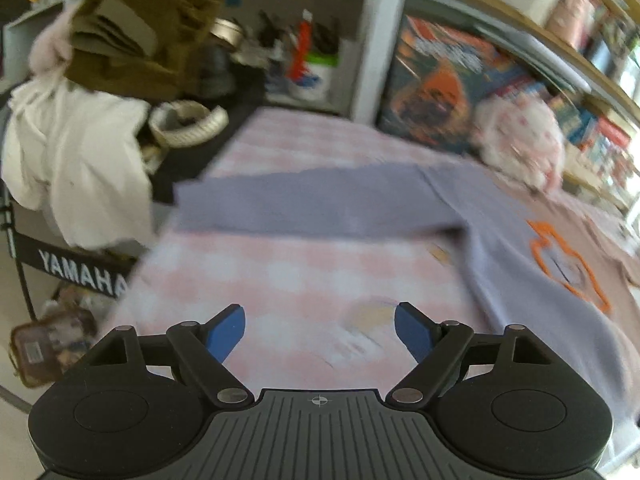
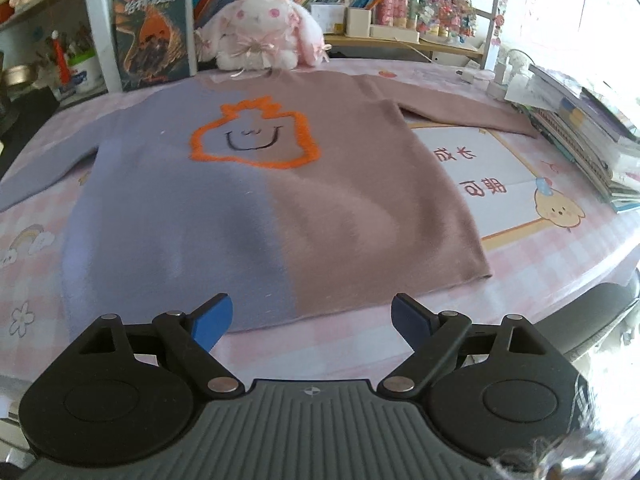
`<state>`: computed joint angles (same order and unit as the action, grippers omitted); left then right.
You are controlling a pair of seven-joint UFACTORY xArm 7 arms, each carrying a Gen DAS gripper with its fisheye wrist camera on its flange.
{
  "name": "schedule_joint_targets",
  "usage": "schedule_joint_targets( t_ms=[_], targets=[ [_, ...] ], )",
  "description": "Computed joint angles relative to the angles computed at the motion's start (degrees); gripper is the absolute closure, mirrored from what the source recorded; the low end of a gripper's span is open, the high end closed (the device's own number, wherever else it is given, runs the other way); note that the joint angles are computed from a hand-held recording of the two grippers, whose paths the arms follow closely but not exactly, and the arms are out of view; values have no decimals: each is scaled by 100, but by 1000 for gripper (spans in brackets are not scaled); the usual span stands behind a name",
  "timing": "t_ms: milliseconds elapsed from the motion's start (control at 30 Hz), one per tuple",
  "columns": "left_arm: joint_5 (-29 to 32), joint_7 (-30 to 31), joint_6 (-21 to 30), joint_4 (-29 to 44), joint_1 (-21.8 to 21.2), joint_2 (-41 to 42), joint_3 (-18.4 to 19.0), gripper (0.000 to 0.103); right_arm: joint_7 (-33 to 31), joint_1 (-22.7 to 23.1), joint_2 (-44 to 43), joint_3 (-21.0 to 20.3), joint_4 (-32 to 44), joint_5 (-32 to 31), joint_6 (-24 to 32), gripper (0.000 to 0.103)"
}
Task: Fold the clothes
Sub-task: 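Move the open left tool to the lavender sleeve cuff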
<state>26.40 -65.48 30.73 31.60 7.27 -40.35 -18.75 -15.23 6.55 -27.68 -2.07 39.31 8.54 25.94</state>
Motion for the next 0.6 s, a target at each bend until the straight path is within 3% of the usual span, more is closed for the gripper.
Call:
schedule_joint_targets(
  t_ms=[67, 133, 200, 533, 600],
  targets=[
    [191, -157, -224, -82, 329, 2, 40, 30, 217, -110, -119, 222, -77, -178, -28, 17],
    [310, -379, -461, -112, 689, 101, 91, 48, 456, -206, -200, 395, -121, -369, -40, 17],
    [320, -545, -757, -131, 931, 266, 206, 56, 686, -293, -243, 516, -134, -559, -20, 17],
    [452, -980, -1510, -76, 1641, 950, 231, 57, 1571, -621, -387, 848, -75, -1445, 145, 17],
    [388, -971, -1807, -77, 1595, 1085, 315, 58, 1686, -645, -380, 883, -38, -1574, 203, 17]
  ],
)
